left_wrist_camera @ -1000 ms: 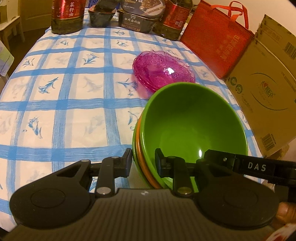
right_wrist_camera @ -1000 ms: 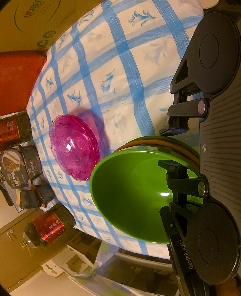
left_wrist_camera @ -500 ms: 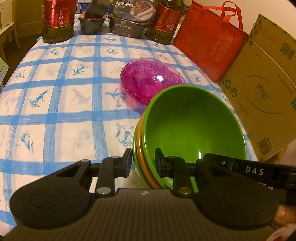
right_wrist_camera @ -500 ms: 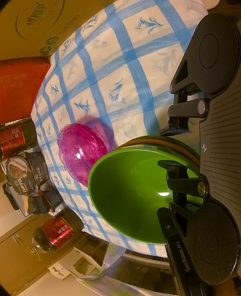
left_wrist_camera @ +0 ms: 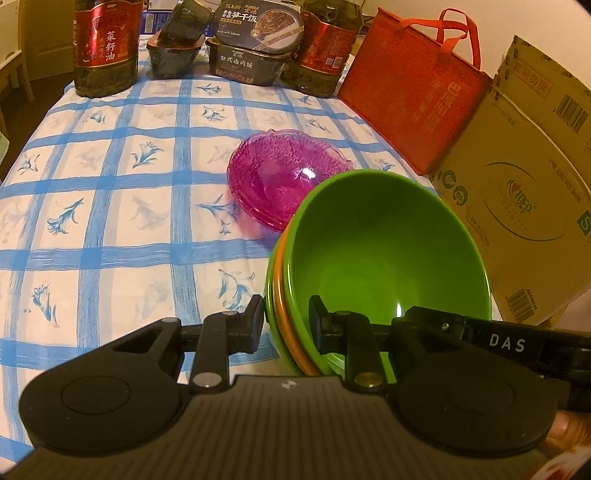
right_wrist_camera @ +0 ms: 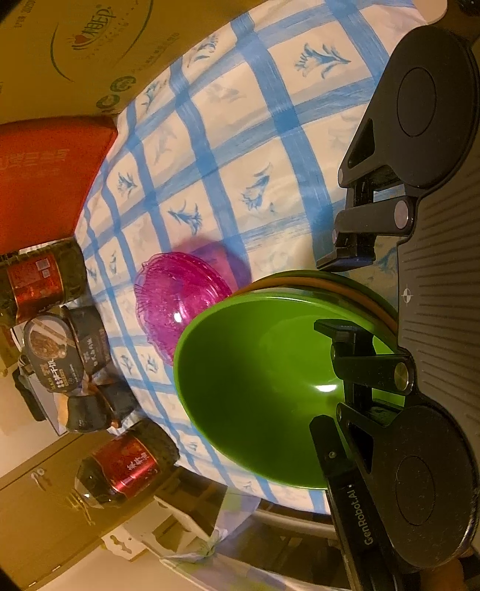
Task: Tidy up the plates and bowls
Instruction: 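Lift and carry the bowl stack with both tools toward the pink plates, then lower the bowl stack onto the pink glass plates with both tools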
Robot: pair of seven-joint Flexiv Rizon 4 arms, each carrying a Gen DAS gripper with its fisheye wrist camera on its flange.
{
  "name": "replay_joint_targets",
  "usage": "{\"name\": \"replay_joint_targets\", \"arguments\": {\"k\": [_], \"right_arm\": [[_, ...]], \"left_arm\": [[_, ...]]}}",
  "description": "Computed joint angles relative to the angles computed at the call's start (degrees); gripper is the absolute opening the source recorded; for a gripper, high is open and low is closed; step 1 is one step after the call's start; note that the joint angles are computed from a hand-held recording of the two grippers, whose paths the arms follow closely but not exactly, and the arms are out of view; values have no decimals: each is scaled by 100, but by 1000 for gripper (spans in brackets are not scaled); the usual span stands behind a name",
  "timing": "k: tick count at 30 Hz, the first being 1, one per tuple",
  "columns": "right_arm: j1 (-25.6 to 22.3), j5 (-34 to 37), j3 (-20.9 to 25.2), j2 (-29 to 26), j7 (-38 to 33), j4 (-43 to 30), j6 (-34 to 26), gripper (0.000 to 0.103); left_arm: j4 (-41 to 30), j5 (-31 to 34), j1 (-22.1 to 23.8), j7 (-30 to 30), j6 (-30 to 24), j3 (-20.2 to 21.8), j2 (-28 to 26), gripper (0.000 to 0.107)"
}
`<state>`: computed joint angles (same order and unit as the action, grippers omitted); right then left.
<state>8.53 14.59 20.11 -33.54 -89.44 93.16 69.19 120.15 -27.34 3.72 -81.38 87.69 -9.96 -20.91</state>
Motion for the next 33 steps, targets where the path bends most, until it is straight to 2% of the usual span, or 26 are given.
{"name": "replay_joint_targets", "arguments": {"k": [15, 26, 33], "right_arm": [[88, -285, -223, -167, 164, -525, -153, 28], [172, -424, -298, -651, 213, -1500, -600, 28], [306, -538, -383, -1154, 226, -2309, -990, 28]], "left_arm": [[-679, 150, -120, -79, -265, 136, -309, 23], [-1562, 425, -264, -257, -696, 488, -719, 23], [-2185, 661, -302, -414, -1057, 709, -1103, 23]]}}
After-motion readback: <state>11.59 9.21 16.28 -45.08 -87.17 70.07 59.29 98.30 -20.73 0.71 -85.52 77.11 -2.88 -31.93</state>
